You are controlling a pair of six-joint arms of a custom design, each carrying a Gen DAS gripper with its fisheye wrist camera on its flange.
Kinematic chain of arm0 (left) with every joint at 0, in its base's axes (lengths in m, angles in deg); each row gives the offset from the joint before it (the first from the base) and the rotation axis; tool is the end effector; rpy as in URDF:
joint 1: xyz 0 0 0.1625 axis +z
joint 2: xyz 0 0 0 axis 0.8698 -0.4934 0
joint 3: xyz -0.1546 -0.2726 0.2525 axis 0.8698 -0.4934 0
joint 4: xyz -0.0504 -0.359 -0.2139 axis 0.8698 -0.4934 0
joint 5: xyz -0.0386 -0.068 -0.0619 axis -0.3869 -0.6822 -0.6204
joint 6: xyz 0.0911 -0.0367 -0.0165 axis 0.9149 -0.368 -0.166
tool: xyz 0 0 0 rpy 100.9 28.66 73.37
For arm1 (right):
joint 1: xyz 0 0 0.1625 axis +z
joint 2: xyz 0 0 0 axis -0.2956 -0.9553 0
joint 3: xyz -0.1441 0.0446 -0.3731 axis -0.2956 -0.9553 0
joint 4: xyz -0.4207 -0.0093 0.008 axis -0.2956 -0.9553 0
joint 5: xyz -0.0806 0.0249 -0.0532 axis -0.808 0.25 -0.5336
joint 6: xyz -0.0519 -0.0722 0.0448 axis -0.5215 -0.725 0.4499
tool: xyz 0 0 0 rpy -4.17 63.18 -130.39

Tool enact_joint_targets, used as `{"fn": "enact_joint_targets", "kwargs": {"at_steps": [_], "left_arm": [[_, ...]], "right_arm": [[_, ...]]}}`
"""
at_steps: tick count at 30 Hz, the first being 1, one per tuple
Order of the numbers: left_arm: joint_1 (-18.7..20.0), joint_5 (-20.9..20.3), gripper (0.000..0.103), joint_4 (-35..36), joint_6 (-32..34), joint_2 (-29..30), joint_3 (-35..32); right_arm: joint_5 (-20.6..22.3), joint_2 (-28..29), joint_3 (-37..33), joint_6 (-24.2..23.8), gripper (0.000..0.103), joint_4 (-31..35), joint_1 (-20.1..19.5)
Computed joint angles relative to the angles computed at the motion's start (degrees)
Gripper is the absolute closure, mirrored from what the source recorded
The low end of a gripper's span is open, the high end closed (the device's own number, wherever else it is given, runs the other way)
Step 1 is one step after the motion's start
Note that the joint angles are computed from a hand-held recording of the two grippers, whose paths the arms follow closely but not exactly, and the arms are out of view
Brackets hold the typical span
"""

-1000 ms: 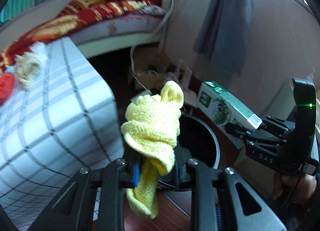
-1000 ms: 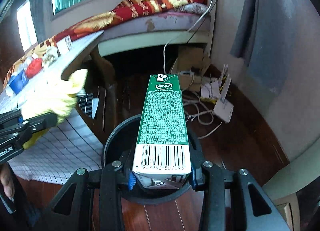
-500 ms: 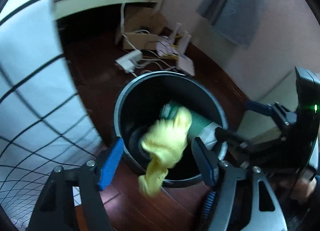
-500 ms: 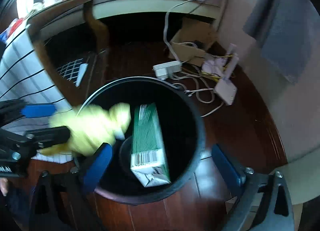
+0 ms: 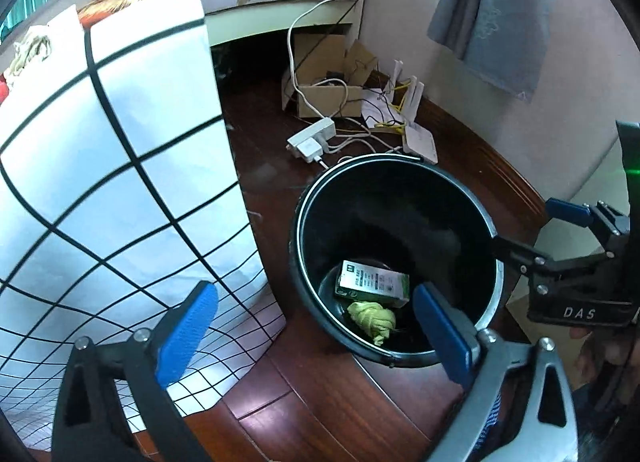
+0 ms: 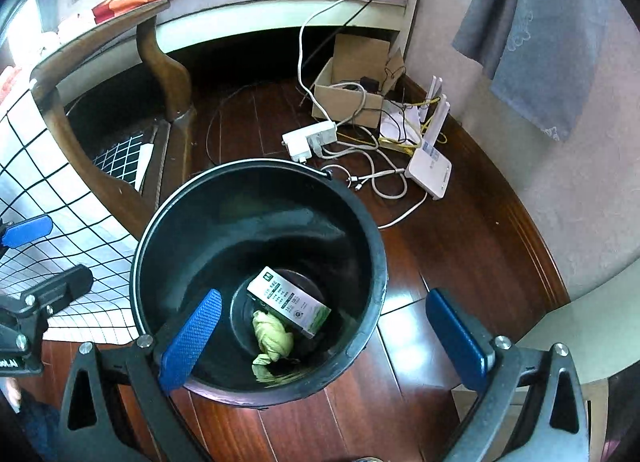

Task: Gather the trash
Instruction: 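Withdraw both grippers from the bin back toward the table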

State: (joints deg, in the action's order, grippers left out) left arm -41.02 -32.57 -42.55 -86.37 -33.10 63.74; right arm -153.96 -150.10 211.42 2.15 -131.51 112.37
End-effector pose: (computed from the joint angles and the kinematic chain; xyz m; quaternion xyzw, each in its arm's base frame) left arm -0.2753 -0.3133 0.0821 0.1358 0.8928 -0.2650 0.3381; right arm 0.1151 -0.3756 0.2094 0.2413 -0.8814 0.2306 0.3343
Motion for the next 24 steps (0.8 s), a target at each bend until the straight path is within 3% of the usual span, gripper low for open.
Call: {"fn": "enact_joint_targets", "kwargs": {"at_steps": [24], "left_arm": [[-6.18,4.59,0.001,14.87,-9.55,-5.70,-1.68]], "right_arm": [[0.27,-4.38,1.25,2.97,0.000,1.04,6.36]]}}
